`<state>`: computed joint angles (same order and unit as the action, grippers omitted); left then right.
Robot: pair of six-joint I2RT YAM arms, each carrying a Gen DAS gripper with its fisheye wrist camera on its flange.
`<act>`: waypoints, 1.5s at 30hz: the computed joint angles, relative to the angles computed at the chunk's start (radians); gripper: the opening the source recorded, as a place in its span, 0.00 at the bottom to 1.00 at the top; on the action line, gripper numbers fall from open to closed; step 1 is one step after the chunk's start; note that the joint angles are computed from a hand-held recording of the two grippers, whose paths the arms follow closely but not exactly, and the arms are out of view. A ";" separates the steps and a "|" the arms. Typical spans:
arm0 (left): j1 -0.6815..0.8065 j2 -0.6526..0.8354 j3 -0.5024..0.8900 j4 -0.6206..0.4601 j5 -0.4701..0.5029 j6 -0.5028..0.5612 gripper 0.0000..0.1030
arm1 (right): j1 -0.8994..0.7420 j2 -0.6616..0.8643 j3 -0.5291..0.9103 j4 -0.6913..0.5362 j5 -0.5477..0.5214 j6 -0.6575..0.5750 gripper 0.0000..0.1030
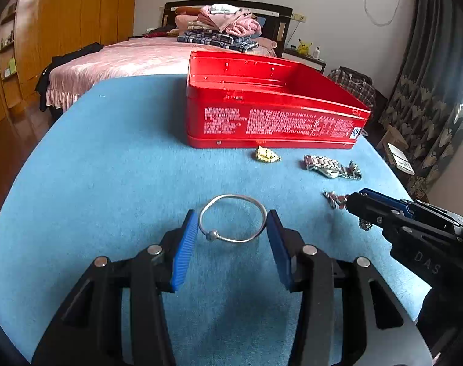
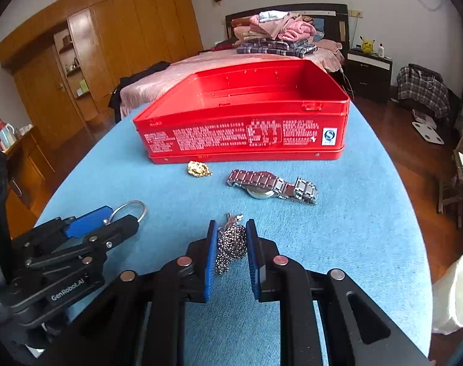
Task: Organize jewelry
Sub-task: 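Carry the chain and bangle into the red tin and open both tools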
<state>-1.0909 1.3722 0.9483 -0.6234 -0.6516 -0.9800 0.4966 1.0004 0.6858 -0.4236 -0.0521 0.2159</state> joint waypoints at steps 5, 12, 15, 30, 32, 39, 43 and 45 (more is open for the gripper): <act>-0.010 0.003 0.007 -0.007 -0.008 -0.008 0.43 | -0.012 -0.014 -0.008 -0.007 -0.027 0.005 0.18; -0.004 -0.003 0.039 -0.015 -0.024 0.016 0.43 | -0.046 -0.027 0.063 -0.048 -0.040 -0.037 0.18; 0.002 -0.004 0.066 -0.022 -0.036 0.036 0.43 | -0.057 -0.021 0.099 -0.061 -0.044 -0.052 0.18; 0.135 0.019 0.214 0.047 -0.004 0.235 0.43 | -0.144 0.116 0.323 -0.039 -0.126 -0.095 0.18; 0.160 0.038 0.243 0.066 0.008 0.275 0.43 | -0.151 0.147 0.353 -0.030 -0.126 -0.104 0.18; 0.249 0.115 0.338 0.131 0.066 0.385 0.43 | -0.190 0.276 0.445 0.014 -0.144 -0.108 0.18; 0.297 0.176 0.387 0.164 0.112 0.422 0.43 | -0.210 0.354 0.499 0.033 -0.157 -0.113 0.18; 0.320 0.214 0.418 0.171 0.131 0.437 0.43 | -0.215 0.393 0.523 0.040 -0.155 -0.124 0.18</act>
